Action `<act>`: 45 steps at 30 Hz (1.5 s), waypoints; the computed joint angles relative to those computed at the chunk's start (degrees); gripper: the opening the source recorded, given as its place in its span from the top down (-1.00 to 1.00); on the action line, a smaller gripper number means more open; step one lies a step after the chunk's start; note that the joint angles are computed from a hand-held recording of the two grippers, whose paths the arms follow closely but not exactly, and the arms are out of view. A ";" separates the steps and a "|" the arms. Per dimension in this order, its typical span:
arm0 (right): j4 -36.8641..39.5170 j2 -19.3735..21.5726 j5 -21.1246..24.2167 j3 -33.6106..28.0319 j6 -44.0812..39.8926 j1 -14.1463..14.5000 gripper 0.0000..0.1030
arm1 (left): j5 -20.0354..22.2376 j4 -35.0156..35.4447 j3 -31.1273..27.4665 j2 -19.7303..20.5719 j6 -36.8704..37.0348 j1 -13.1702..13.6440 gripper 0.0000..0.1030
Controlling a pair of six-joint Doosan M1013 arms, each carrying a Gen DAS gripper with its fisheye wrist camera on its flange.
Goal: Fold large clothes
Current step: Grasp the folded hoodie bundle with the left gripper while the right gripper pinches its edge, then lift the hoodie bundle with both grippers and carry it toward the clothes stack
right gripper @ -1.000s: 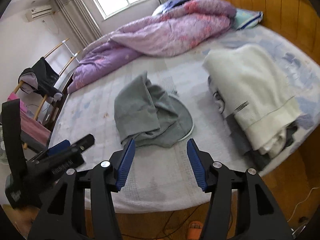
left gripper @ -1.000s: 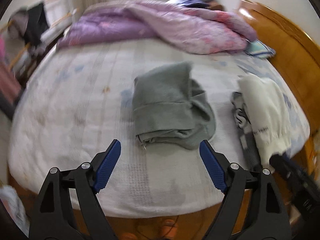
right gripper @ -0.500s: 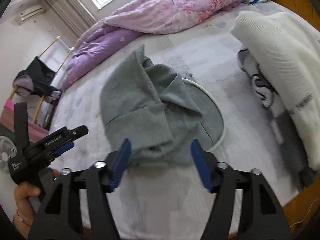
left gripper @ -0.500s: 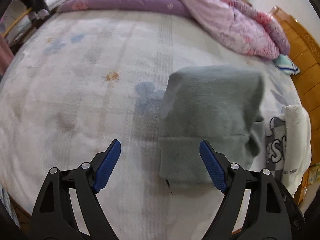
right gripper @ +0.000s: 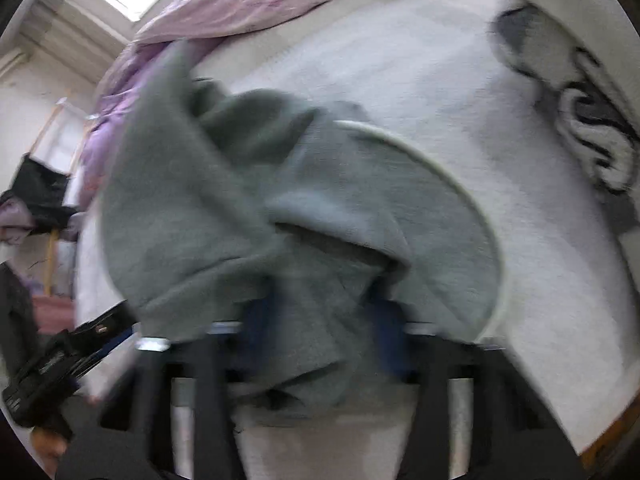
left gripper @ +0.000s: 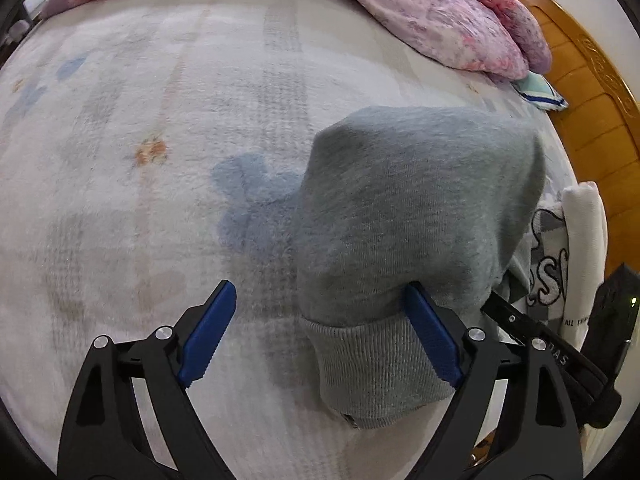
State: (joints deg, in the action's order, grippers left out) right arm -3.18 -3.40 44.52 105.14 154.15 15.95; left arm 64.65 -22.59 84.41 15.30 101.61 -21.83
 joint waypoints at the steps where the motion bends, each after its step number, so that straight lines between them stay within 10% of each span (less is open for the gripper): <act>1: 0.55 0.11 0.47 -0.34 -1.13 -0.05 0.78 | 0.30 -0.66 -0.16 0.19 0.22 0.19 -0.68; 9: -9.73 -5.48 2.32 1.12 10.66 0.53 0.89 | 2.18 -9.69 -1.60 1.25 4.59 1.12 -0.69; 22: -2.83 -4.02 6.84 4.99 11.35 -3.13 0.80 | 7.01 -11.61 -5.37 7.03 3.85 -2.45 -0.92; 27: -10.58 -6.55 8.34 5.27 29.58 1.53 -0.23 | 4.48 -3.30 -6.25 7.32 2.76 -5.75 -0.93; 40: -23.71 -8.26 -14.15 14.31 71.55 6.42 -0.79 | 5.33 -1.90 -6.65 7.47 2.72 -6.02 -0.92; 45: -23.45 -7.10 -19.61 13.97 66.68 3.38 -0.79 | 5.78 -2.31 -6.68 7.44 2.40 -5.70 -0.91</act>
State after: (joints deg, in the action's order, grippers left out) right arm -26.63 -10.50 24.91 119.11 220.83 19.33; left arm 70.43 -24.90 77.73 22.74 104.02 -27.53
